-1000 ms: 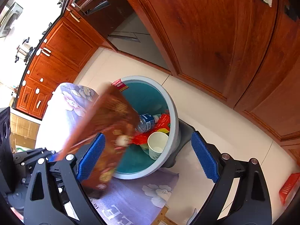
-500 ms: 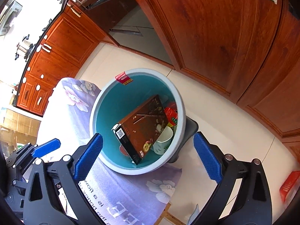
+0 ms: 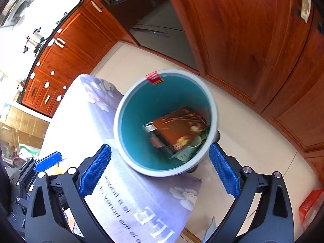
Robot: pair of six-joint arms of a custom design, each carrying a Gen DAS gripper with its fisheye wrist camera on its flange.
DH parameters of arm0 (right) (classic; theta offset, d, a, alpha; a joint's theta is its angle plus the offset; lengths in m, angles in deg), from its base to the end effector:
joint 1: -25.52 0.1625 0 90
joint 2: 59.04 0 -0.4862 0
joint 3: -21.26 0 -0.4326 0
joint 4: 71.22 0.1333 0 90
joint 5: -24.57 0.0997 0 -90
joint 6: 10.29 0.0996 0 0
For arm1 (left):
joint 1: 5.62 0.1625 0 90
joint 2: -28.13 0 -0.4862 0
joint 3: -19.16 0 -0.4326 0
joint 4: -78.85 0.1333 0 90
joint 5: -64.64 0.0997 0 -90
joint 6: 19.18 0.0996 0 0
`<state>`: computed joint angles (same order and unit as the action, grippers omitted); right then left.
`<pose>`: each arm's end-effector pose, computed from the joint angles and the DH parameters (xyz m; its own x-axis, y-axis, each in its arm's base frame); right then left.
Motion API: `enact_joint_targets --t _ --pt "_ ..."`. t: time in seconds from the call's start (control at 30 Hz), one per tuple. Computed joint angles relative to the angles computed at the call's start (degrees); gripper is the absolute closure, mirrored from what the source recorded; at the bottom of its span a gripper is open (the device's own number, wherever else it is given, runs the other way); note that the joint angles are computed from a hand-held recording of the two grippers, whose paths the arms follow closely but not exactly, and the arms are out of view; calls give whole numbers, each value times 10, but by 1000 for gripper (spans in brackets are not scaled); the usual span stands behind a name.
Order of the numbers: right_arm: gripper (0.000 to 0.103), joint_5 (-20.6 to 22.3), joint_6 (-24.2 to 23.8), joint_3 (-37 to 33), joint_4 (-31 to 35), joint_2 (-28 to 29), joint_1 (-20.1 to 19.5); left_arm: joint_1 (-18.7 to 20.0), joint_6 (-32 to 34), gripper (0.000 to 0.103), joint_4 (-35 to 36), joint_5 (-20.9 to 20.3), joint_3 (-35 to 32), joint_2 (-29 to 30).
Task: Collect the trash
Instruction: 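Move both tools back over the table toward the yogurt cup and peels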
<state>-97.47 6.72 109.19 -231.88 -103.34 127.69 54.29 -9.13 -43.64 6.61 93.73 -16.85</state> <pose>0.2448 -0.7536 0.1737 -0.8959 0.3092 0.3189 0.0777 0.8160 -0.5728 -0.2521 -0.8062 0.2132 -0.6486 0.5468 -0.5295 0.6235 0.7807 0.0425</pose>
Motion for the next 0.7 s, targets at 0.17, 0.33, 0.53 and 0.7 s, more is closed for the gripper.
enact_joint_targets --t 0.17,0.33,0.53,0.7 --pt "10 -2 -13 -9 6 11 19 6 -5 9 -23 1 30 -33" --pt "10 3 -26 -21 7 26 38 13 -4 9 -51 7 73 -77" --pt "10 11 -46 -49 25 54 63 27 -1 8 -81 15 121 -134" --pt "10 16 -58 -79 55 83 85 46 5 8 -96 18 149 -176"
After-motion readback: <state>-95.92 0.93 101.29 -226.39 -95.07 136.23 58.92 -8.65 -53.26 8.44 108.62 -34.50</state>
